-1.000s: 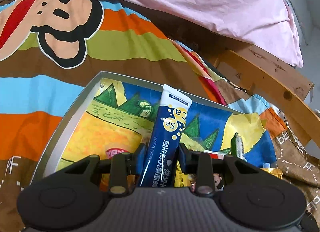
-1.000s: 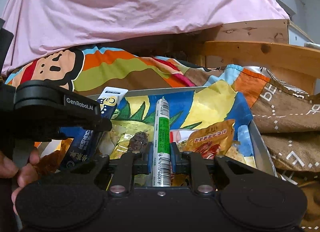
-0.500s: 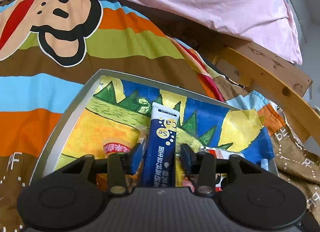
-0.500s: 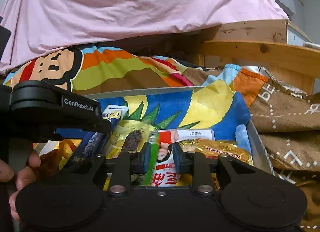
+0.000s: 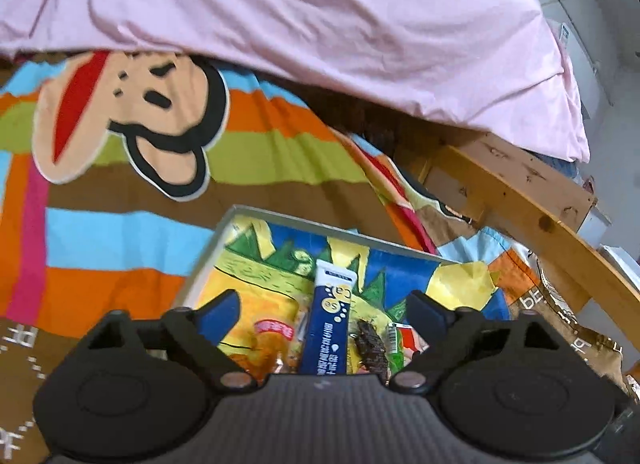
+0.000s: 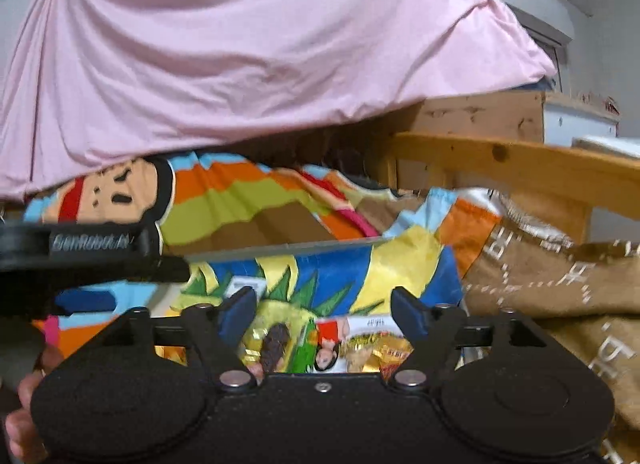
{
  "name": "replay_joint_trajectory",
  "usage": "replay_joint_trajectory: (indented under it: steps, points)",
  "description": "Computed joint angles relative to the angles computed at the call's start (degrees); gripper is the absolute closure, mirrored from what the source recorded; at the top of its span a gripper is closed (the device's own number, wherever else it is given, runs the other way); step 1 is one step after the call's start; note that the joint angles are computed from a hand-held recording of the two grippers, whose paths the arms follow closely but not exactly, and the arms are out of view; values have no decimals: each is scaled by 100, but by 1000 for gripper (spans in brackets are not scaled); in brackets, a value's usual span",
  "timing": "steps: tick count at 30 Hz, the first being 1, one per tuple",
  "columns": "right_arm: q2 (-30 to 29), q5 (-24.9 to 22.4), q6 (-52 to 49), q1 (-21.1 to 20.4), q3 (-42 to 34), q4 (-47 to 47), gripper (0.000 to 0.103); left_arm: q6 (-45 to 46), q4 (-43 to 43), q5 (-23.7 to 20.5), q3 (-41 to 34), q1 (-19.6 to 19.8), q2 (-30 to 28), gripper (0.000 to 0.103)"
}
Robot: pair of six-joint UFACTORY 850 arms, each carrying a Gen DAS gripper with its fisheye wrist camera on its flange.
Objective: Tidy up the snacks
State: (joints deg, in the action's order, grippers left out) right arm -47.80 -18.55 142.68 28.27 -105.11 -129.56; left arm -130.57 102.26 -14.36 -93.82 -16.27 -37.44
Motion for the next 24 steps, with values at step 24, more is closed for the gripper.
replay_joint_trajectory:
  steps: [24]
  points:
    - [1923, -567, 1083, 188, 2035, -1015, 1, -405, 493, -1503, 2273, -631, 2033, 1]
